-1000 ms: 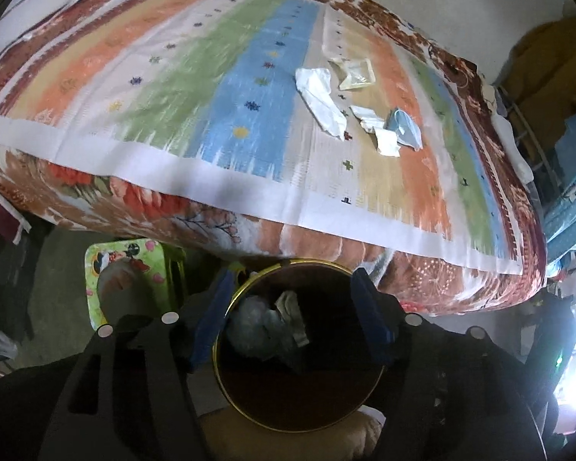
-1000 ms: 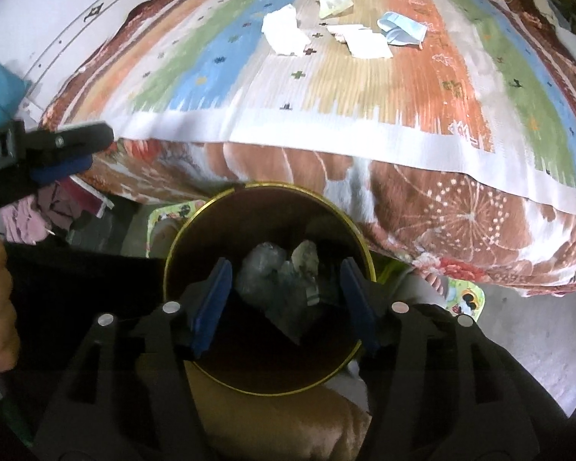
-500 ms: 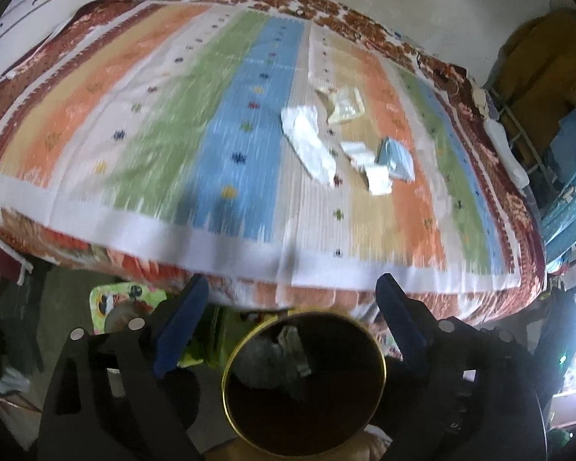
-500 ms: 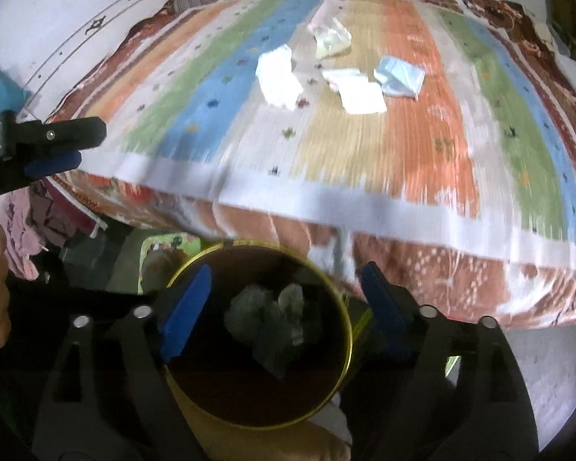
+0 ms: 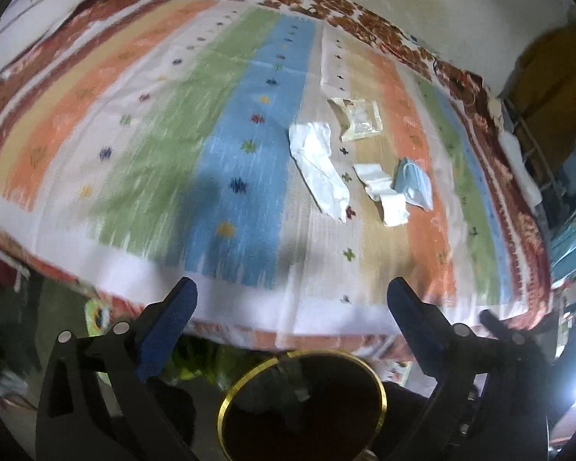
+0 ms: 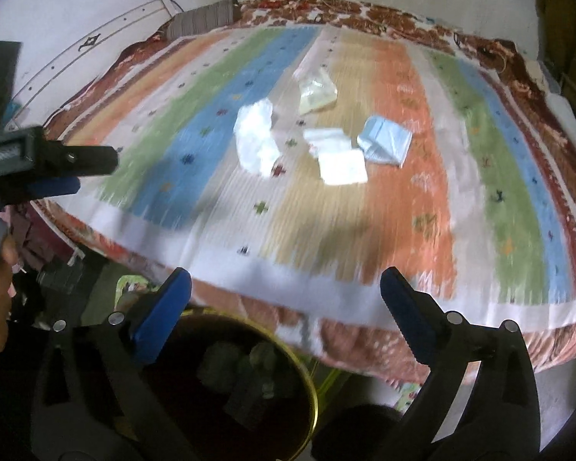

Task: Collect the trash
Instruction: 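Move both tools back toward the tissues and white sachet on the blanket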

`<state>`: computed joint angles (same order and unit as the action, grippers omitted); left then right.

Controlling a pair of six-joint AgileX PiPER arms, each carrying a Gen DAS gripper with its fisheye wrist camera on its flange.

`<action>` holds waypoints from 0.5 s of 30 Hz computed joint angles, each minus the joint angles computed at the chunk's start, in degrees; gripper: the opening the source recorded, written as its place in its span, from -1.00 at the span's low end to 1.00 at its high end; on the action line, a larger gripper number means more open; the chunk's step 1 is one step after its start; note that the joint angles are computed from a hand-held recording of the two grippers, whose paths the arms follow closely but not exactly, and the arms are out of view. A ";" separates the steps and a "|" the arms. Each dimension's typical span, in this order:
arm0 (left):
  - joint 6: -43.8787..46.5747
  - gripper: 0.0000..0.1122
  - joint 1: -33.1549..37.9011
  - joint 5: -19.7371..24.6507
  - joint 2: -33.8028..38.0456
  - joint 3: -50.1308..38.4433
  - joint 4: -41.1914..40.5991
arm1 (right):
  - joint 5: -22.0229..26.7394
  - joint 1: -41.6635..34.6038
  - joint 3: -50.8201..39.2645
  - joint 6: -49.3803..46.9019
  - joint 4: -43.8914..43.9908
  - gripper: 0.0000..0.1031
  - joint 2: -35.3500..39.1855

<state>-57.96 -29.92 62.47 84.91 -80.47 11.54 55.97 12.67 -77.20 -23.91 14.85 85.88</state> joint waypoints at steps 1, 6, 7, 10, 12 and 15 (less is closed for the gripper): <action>0.38 0.73 0.34 0.10 0.89 -0.80 0.74 | 1.20 -0.65 -1.46 -0.51 1.13 0.82 1.06; 5.08 0.73 4.52 -4.78 3.78 -1.75 -0.96 | 1.74 -1.71 -7.61 0.90 -0.47 0.82 6.56; 6.40 0.73 5.49 -5.55 4.58 -2.06 -1.68 | 1.87 -1.96 -8.49 1.26 -0.51 0.82 7.52; 7.47 0.73 6.68 -8.61 6.15 -2.00 -0.62 | 2.22 -2.97 -11.87 1.46 0.30 0.82 11.21; 7.88 0.73 6.88 -9.53 7.50 -2.37 1.23 | 2.63 -2.70 -13.99 1.22 -0.34 0.82 13.49; 11.65 0.73 9.23 -11.72 9.79 -3.02 -2.42 | 2.65 -2.51 -16.54 1.00 -0.77 0.81 16.44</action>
